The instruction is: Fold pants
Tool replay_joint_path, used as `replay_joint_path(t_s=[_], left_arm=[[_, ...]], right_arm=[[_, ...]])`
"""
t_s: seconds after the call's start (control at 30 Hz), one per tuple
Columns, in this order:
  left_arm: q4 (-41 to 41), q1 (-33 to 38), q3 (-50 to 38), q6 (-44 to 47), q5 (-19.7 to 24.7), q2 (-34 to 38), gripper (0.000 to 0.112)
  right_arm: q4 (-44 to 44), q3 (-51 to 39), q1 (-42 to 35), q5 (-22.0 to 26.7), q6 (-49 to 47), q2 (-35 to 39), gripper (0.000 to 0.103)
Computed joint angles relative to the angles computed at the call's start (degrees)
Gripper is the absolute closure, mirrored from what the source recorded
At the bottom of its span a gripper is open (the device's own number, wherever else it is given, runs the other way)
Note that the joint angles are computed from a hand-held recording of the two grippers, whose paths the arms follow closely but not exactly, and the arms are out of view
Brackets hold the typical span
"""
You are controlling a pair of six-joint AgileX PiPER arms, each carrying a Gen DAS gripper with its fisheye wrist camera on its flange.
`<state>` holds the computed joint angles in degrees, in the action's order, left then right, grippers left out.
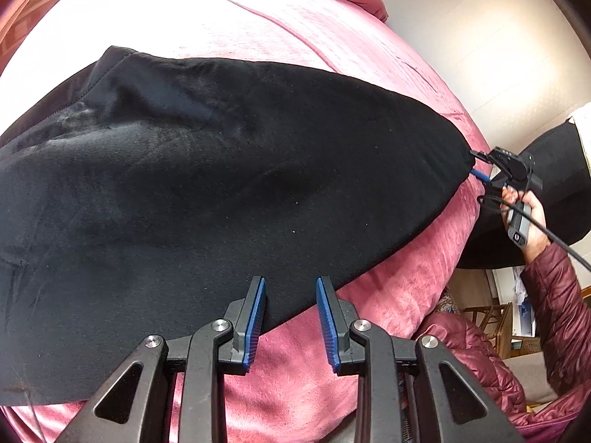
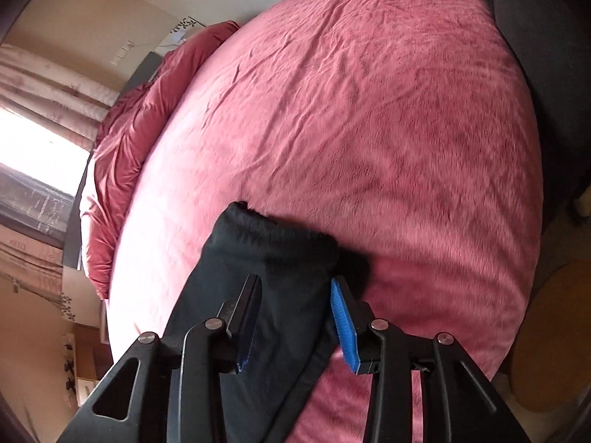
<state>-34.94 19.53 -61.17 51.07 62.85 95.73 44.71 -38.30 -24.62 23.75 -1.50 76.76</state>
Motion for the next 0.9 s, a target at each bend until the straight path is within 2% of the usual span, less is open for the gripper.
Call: replay_joint_path(t_s=[0.03,0.1,0.2,0.23,0.3,0.4,0.47,0.57,0.7,0.83,0.9], left_arm=[[-0.12,-0.06,0.24,0.06,-0.17,-0.07,0.084],[-0.59,-0.42,1.26,0.36,-1.03,-0.45,0.084],[-1.0,-0.08,2.04,1.04,-1.42,-0.79,0.084],[-0.93,0.08,2.11,0.98,-1.48,-0.69,0.084],[-1.01,0.5,2.3,1.3,-1.5,-0.66,0.084],[-0.48,0.46,3.11,2.41,-2.32,-1.65,0.084],[-0.53,0.4,3.72,3.79,-2.6,-2.25,0.082],[-0.75,0.23,4.35,5.73,-2.7,-2.51,0.081],[-1.79,-0.17,5.75,7.47,-3.44,-2.19,0.08],[-3.31,0.01,7.53,9.41,-4.24,-2.24,0.08],[-4.27,0.64,8.19,10.92,-4.31,-2.39,0.082]], right_arm=[[-3.74,-0.86,0.48,0.32,3.41,-0.29,0.093],[-5.95,-1.5,0.69,0.97,5.27,-1.55,0.094],[-16.95,-1.5,1.24,1.83,14.34,-3.25,0.094],[-18.1,-1.62,0.91,2.37,15.38,-2.43,0.094],[-17.57,-1.44,0.42,2.74,15.05,-0.86,0.094],[-15.04,0.24,0.83,2.31,13.82,-1.9,0.082],[-14.88,1.5,1.58,3.31,14.52,-4.53,0.06],[-8.72,4.51,4.03,5.86,10.02,-9.5,0.06],[-2.29,7.38,12.44,7.19,7.33,-12.68,0.06],[3.25,7.93,22.92,2.64,6.67,-9.39,0.064],[2.21,7.45,28.09,-0.78,10.04,-6.89,0.069]])
